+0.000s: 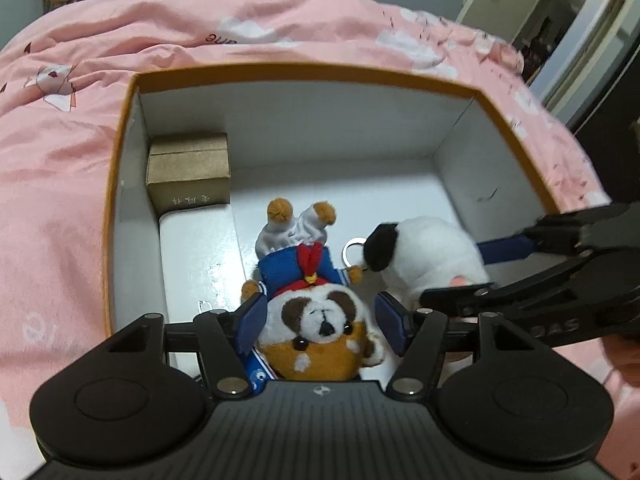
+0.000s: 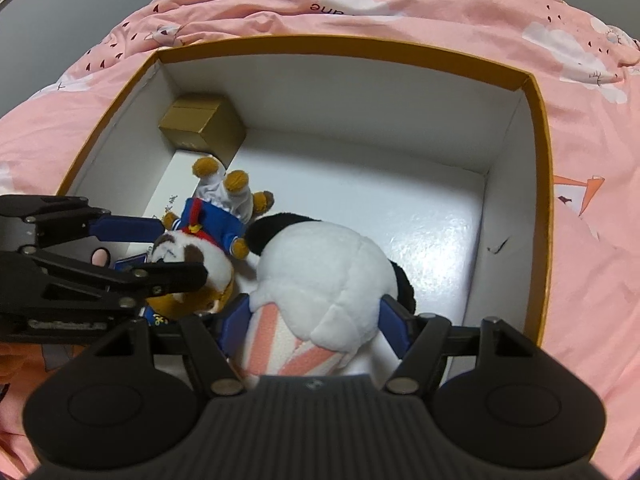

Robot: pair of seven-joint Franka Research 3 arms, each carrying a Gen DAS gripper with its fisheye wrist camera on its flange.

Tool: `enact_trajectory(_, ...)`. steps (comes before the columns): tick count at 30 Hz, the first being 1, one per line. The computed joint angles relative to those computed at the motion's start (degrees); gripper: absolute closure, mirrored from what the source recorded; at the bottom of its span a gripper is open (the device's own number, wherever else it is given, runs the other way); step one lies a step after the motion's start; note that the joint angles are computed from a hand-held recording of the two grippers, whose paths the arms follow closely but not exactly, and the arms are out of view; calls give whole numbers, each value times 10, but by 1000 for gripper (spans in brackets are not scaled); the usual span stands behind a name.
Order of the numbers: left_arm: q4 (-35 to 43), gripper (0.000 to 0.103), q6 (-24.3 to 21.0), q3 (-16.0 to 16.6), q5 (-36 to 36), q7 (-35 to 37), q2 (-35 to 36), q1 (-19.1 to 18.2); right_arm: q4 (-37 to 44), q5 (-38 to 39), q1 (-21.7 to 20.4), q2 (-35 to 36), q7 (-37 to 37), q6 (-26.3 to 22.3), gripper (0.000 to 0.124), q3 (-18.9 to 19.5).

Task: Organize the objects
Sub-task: 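Lower both plush toys into the orange box and open both grippers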

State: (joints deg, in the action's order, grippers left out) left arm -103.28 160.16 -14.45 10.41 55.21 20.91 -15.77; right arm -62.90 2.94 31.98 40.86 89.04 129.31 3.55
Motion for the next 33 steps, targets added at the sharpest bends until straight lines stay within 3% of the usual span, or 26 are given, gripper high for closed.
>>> enact_trajectory(4, -18, 38, 20, -25, -48, 29, -16, 29, 5, -1, 0, 2, -4, -2, 54, 0)
enact_trajectory(6, -23, 50, 16, -52, -101, 67, -21, 58, 16, -2, 1, 8, -8, -10, 53, 0)
enact_trajectory(10, -32, 61, 14, -92, -214, 145, -28, 102, 40, -10, 6, 21, -16, -25, 53, -3)
enact_trajectory(12, -24, 67, -3, -82, -224, 152, -26, 94, 50, -10, 7, 28, -17, -28, 53, -3)
enact_trajectory(19, 6, 67, -37, -29, -164, 112, -10, 41, 82, -3, 9, 48, -43, -38, 53, 3)
enact_trajectory(25, 37, 67, -73, -23, -136, 105, 9, 34, 58, 21, 4, 42, -68, -9, 53, 13)
enact_trajectory(29, 71, 58, -105, -15, -113, 91, 28, 24, 78, 8, 12, 49, -86, -32, 50, 6)
enact_trajectory(33, 96, 55, -129, -9, -102, 67, 45, 17, 83, -1, 14, 47, -96, -43, 49, 2)
